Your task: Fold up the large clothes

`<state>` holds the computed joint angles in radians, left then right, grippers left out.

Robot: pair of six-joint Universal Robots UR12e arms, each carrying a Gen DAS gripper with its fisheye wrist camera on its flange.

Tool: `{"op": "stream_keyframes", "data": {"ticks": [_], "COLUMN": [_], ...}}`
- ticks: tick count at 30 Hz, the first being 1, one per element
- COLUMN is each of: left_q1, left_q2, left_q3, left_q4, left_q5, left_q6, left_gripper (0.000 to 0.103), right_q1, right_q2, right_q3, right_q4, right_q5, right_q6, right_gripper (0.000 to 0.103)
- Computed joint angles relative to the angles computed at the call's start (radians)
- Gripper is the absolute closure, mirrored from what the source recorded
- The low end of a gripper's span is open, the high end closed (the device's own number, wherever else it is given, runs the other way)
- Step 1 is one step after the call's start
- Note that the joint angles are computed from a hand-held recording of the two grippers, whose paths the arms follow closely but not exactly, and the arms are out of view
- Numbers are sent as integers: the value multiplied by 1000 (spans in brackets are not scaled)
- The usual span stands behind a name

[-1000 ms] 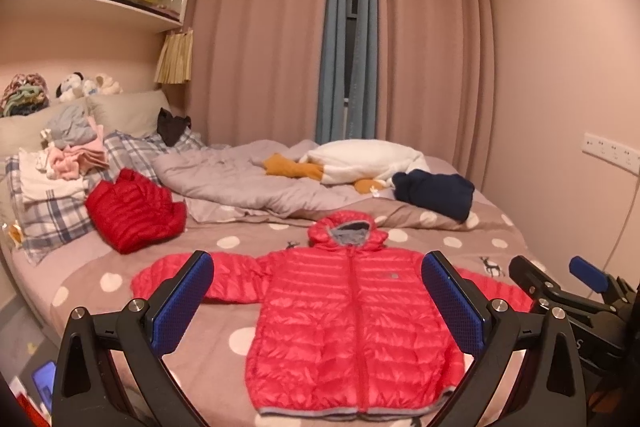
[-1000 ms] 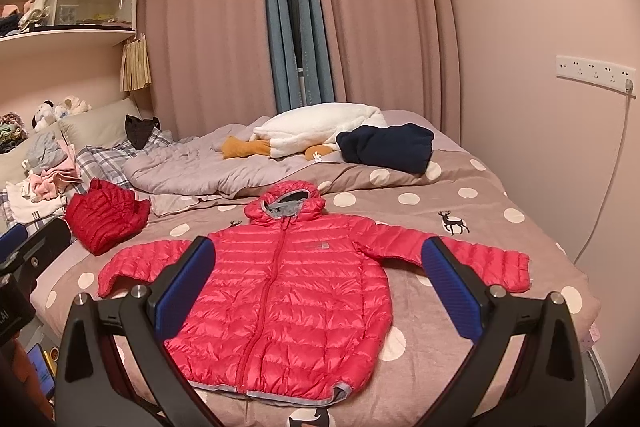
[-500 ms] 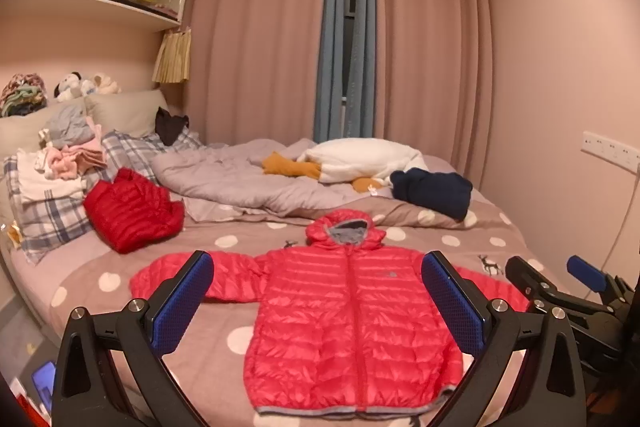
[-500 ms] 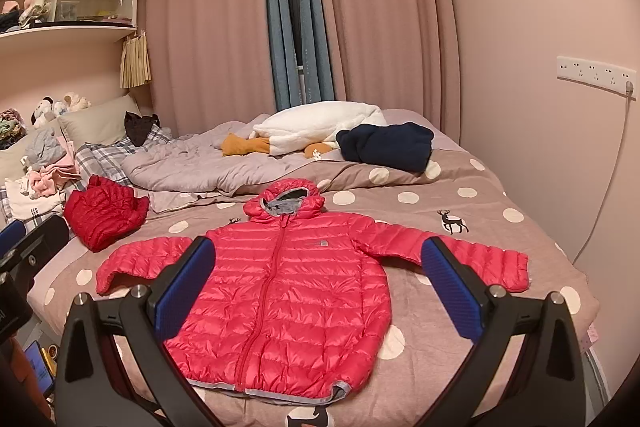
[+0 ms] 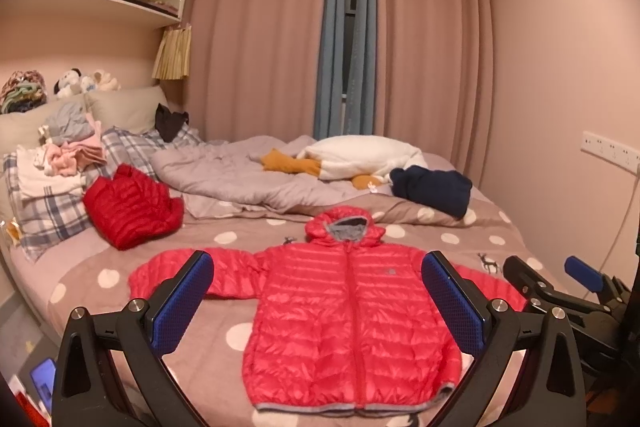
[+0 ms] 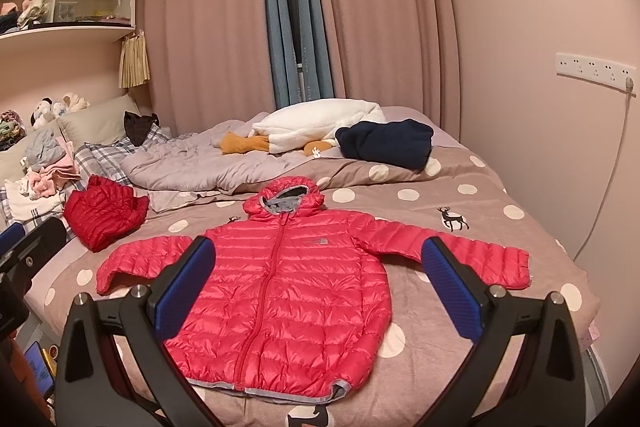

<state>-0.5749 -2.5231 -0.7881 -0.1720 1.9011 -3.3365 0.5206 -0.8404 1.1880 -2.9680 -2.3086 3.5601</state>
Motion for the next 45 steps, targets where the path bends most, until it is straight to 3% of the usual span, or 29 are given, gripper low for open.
{"op": "stream_keyframes", "data": {"ticks": [20,25,28,29,32,35,37,40,42,45], "left_q1": [13,40,56,65,92,142,170,197,218,246], "left_q2": [-25,-73,-130,-158,-203,-233,-271,-331,-326,-296], "left_q3": [43,131,218,269,341,372,431,520,490,391], "left_q4": [-55,-133,-151,-198,-262,-309,-406,-528,-561,-522], "left_q5": [-9,-53,-22,9,56,-7,24,58,13,-87], "left_q6": [-42,-121,-133,-160,-263,-399,-520,-609,-685,-826], "left_gripper": [0,0,0,0,0,0,0,0,0,0], "right_q1": [-11,-43,-79,-91,-138,-192,-223,-264,-281,-292], "right_q2": [15,19,20,20,16,7,-4,-28,-48,-76], "right_q3": [-19,-15,-3,0,27,68,100,158,208,304], "right_q4": [35,26,24,27,65,109,162,267,292,246], "right_q5": [22,69,97,102,91,75,55,44,57,60], "right_q6": [21,69,125,149,294,482,614,839,977,1173], "right_gripper": [0,0,0,0,0,0,0,0,1,1]}}
